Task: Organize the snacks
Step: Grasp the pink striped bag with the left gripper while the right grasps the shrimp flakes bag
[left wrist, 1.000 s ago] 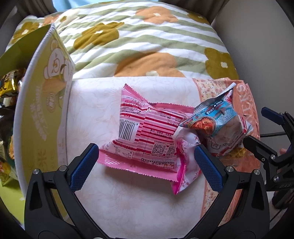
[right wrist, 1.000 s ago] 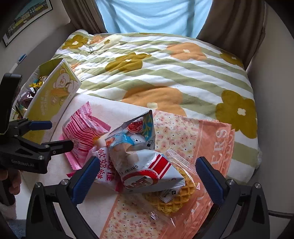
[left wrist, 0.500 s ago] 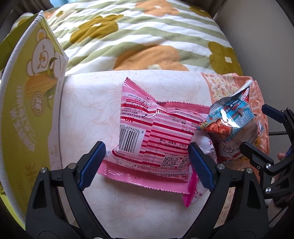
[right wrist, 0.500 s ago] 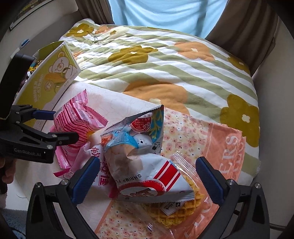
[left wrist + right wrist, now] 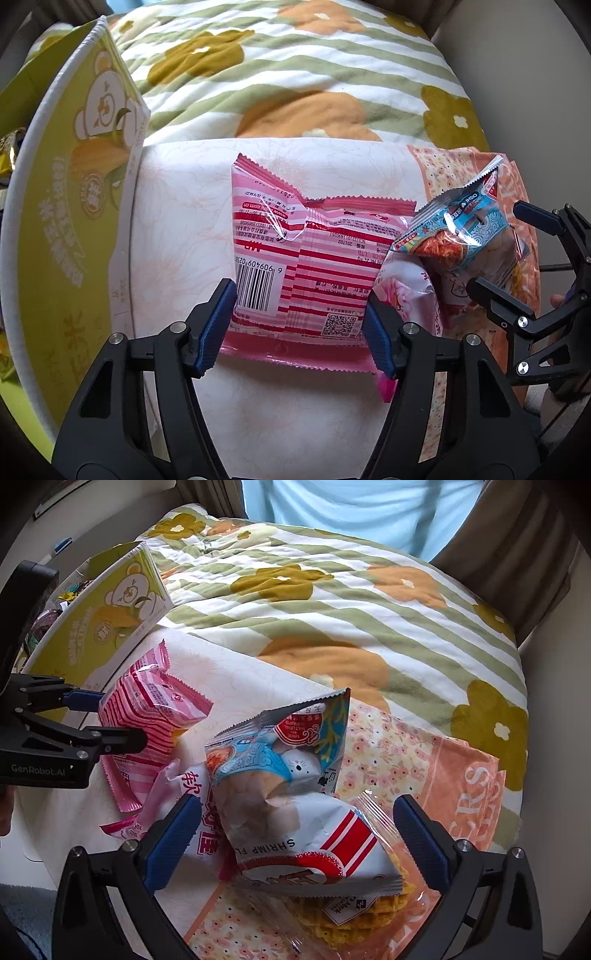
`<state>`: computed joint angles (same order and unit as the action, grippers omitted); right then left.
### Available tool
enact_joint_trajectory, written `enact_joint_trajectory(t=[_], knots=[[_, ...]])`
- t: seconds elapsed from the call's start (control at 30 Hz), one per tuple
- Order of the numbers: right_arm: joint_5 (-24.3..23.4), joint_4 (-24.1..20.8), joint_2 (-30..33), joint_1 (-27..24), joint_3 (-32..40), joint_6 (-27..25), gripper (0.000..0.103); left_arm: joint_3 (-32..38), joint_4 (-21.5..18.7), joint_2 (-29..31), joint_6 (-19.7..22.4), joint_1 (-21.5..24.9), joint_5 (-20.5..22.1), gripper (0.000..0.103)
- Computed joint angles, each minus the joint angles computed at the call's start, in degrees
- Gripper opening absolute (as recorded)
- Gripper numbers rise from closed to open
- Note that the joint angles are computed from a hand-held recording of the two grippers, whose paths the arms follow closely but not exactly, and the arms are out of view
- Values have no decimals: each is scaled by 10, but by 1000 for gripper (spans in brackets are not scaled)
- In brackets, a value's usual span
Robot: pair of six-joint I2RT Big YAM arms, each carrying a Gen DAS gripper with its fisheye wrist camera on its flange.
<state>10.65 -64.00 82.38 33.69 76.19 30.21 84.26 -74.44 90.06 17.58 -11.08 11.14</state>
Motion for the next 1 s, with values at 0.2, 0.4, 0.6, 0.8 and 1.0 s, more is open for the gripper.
enact_joint_trajectory(t=[0.2,0.4,0.6,0.8,1.0], knots=[[-1,4,6,4,3,-14,103,-2,-4,-17,-5,13,0,62],[0,8,18,6,6,-23,103,-4,-4,-27,-4,18,1,62],[-5,-2,30,6,14,-34,87,-8,-1,-35,-6,21,-3,62],[10,-11,35,12,16,-50,73,-7,-3,-43,-5,20,0,62],[8,-7,23,15,12,-40,62,-6,-4,-52,-5,18,2,62]])
